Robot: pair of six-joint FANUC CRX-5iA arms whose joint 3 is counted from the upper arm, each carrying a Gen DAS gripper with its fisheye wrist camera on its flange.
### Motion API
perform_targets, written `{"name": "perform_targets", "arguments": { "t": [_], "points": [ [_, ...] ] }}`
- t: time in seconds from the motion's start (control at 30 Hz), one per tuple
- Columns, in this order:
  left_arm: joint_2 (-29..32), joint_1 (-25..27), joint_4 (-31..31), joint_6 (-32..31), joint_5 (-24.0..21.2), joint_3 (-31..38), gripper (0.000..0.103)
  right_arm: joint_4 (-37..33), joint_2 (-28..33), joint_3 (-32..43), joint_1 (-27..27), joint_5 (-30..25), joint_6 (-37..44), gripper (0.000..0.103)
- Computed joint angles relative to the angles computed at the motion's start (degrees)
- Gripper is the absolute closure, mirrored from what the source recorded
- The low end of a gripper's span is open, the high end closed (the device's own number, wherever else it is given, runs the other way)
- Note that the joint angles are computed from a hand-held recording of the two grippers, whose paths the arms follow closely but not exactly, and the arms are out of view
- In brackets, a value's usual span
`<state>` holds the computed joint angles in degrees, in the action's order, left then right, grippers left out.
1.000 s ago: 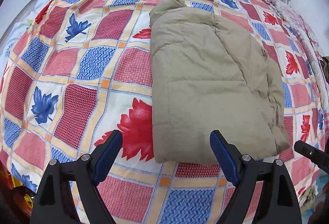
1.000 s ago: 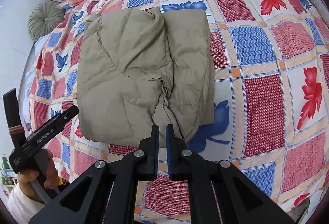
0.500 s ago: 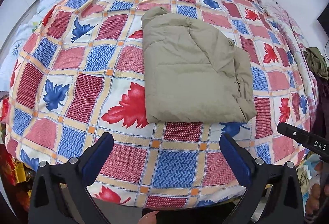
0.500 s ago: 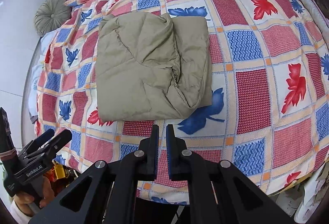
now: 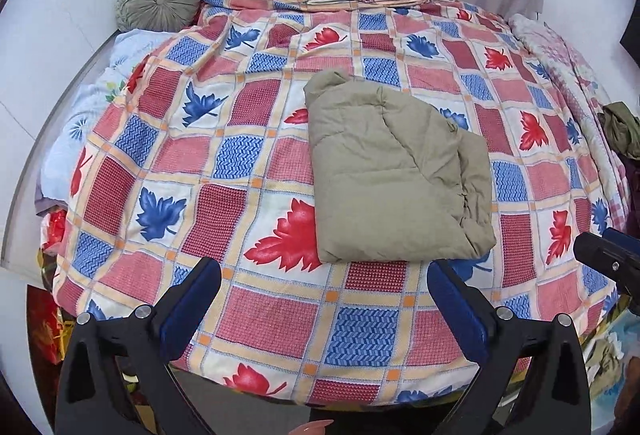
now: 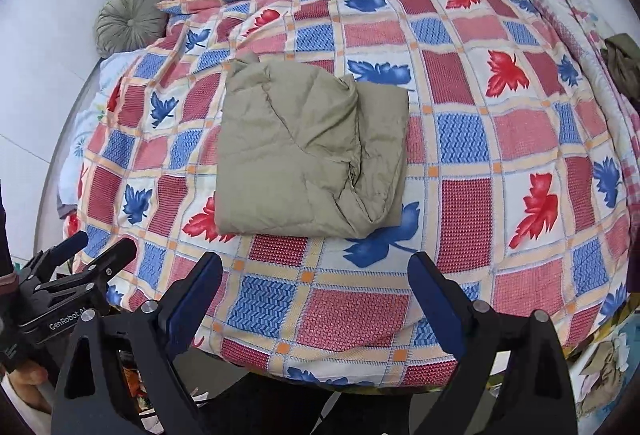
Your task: Fold large clothes
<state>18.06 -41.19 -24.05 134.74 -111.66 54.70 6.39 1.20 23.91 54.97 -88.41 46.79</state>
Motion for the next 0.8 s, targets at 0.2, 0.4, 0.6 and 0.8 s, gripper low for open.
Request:
{"name": "perform_targets", "arguments": {
  "t": [0.2, 0.4, 0.6, 0.8],
  "points": [
    [1.5, -0.8, -1.4, 0.0, -2.1, 6.0, 0.000, 7.8, 0.8, 2.9, 3.4, -0.8, -1.5, 0.004],
    [3.2, -2.6, -5.4, -1.7, -5.2, 11.2, 0.000, 12.6, 0.1, 2.5, 5.5, 1.0, -3.4, 0.000],
    [3.8, -3.8, -8.3, -2.1, -7.3, 13.8, 0.000, 15.2, 0.1, 2.4, 7.0, 1.0, -4.4, 0.000],
    [4.1, -4.1, -8.9, -2.2, -7.8, 14.5, 0.000, 17.7, 1.0, 3.2, 7.7, -0.8, -5.2, 0.000]
  ]
}}
